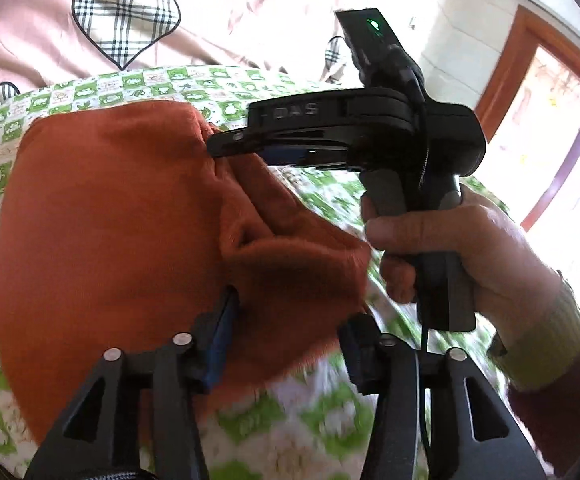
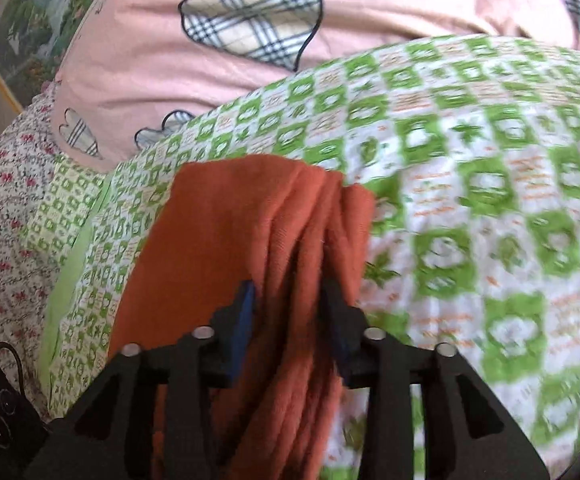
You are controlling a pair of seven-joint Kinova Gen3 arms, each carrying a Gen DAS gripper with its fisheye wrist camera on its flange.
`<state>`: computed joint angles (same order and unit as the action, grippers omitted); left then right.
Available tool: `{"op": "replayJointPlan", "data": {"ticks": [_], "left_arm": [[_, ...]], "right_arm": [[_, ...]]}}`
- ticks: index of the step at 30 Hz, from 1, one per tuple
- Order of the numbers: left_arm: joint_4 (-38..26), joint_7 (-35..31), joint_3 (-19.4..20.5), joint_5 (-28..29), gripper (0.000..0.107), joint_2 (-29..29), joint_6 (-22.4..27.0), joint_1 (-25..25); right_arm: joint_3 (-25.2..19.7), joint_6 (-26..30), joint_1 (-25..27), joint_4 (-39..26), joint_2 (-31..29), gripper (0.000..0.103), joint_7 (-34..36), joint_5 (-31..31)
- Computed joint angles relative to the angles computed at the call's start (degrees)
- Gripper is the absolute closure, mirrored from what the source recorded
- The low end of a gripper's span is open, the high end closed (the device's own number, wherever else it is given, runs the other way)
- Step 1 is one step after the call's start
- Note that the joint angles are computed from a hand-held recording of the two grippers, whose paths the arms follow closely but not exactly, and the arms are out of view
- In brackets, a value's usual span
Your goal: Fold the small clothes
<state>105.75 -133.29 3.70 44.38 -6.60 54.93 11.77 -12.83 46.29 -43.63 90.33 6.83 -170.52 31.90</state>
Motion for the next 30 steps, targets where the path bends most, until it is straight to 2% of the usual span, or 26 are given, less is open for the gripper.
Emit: {"op": "replayJointPlan", "data": {"ticks": [4,7,9,12,16,20,22,23,24,25,26,27,28,30], "left_arm": [[1.34,-2.56,-4.05,-0.22,0.042,-3.48,4.6,-2.32],[1.51,-2.56,-7.14,-0.65,0.034,-4.47,7.03,-5.2],[0.84,-2.07,-8.5,-0.94,0.027,-3.7,7.81,-7.28],[-0.46,-0.45,-10.16,-1.01,0.025,-1.35,8.85,-10.25],[-3.26,-1.68,-11.59,4.99,0.025,5.38,15.05,-15.78],[-6.64,0.97,-8.82,6.55,0.025,12.65,17.01,-18.64],[-7.82,2.35,-7.86,6.75,0.025,15.65,16.77,-18.67],[-7.91,1.64,-6.1,8.12,0.025,16.28,16.33,-20.28],[-8.7,1.17,-5.4,8.59,0.025,17.04,16.51,-20.92],[-9.86,0.87,-4.34,8.83,0.029,18.09,16.99,-21.36],[-10.93,0.99,-3.06,8.35,0.051,18.98,17.1,-21.72],[-11.67,2.0,-2.66,6.93,0.061,19.29,16.28,-21.03],[-12.09,2.37,-2.19,6.32,0.073,19.65,16.11,-21.0],[-11.64,0.98,-1.41,7.08,0.08,19.08,15.92,-22.15]], "right_arm": [[-1.54,4.93,-3.55,0.24,-1.4,0.025,-6.91,5.28],[-2.91,6.45,-4.4,-0.2,-1.38,0.017,-8.23,5.85],[-3.24,7.22,-4.55,-1.17,-0.68,0.014,-7.36,4.54],[-2.69,4.43,-3.51,-1.04,-0.08,0.014,-4.24,1.54],[-1.57,-0.72,-2.16,1.81,-0.86,0.014,-5.09,-1.21],[-1.94,-7.88,1.05,5.44,-1.82,0.014,-6.05,-2.9],[0.06,-7.92,0.27,4.99,-1.01,0.014,-3.78,-5.63],[0.08,-8.65,0.8,5.15,-0.69,0.014,-2.54,-6.96],[-0.82,-10.31,2.29,5.67,-0.44,0.017,-1.16,-8.53],[-0.78,-12.02,2.72,6.38,-0.44,0.029,-0.23,-9.62],[-0.6,-13.14,2.8,6.77,-0.28,0.037,0.47,-10.7],[-0.46,-14.32,2.91,7.26,-0.14,0.055,0.86,-11.65],[-0.03,-15.82,2.5,7.95,-0.19,0.063,0.38,-11.67],[0.29,-16.95,1.25,8.42,-0.34,0.071,-2.7,-8.91]]}}
